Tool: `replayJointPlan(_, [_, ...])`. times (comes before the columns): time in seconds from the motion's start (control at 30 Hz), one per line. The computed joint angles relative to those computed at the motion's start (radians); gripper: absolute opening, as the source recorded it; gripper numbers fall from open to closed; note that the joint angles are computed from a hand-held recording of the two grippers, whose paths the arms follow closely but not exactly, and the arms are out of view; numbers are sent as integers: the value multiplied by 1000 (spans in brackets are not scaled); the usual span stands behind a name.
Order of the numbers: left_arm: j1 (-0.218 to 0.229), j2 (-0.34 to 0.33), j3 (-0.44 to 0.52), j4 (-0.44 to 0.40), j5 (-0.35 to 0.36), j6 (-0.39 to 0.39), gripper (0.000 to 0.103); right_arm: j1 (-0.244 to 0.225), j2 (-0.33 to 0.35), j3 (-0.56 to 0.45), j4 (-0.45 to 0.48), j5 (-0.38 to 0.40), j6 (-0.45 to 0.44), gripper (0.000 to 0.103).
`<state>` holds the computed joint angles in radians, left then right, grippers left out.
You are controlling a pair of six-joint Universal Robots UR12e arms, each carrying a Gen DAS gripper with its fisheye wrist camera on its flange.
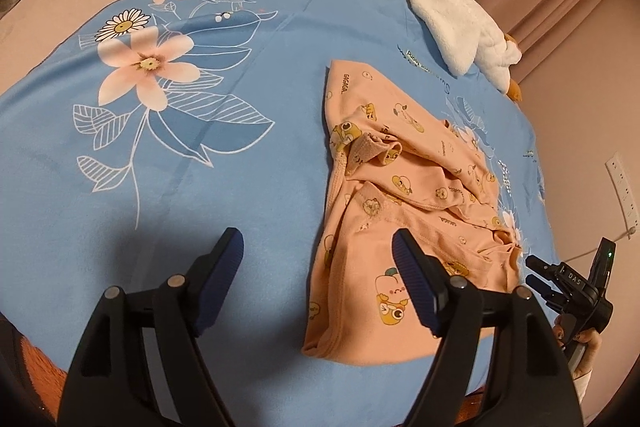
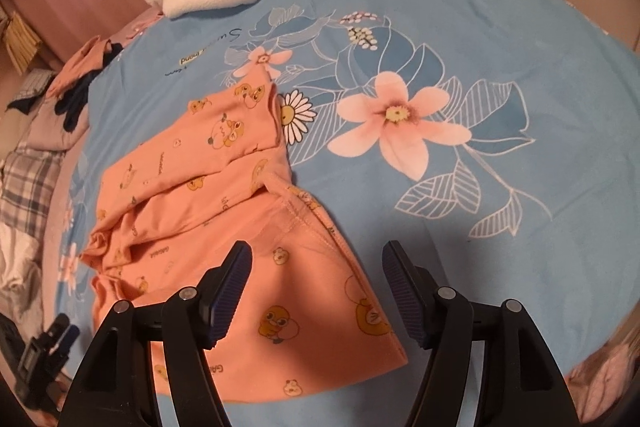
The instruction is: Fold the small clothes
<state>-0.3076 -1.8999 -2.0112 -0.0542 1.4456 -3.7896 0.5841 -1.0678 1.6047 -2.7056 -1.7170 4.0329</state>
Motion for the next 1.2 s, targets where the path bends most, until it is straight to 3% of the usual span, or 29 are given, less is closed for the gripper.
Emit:
replayJointPlan(0.47, [-13,8,5,-40,46,55,77,6,-5,0,13,-30,12,68])
replayJointPlan(0.67, [-13,7,4,-38,28,78,77,5,-8,9,8,-36,35,68])
replayJointPlan(0.8, [-4,5,0,-8,-43,65,77,7,-8,11,12,-42,36,68])
replayJointPlan(0.93, [-12,7,6,-15,-32,79,77,9,-8,11,15,-46,35,68])
replayJointPlan(1.07, [-3,9,-1,17,-94,64,77,11,-8,11,18,-53,29,68])
replayJointPlan(1.2, [-6,11,1,27,-99,71,77,14,-8,8,36,-69,26,68])
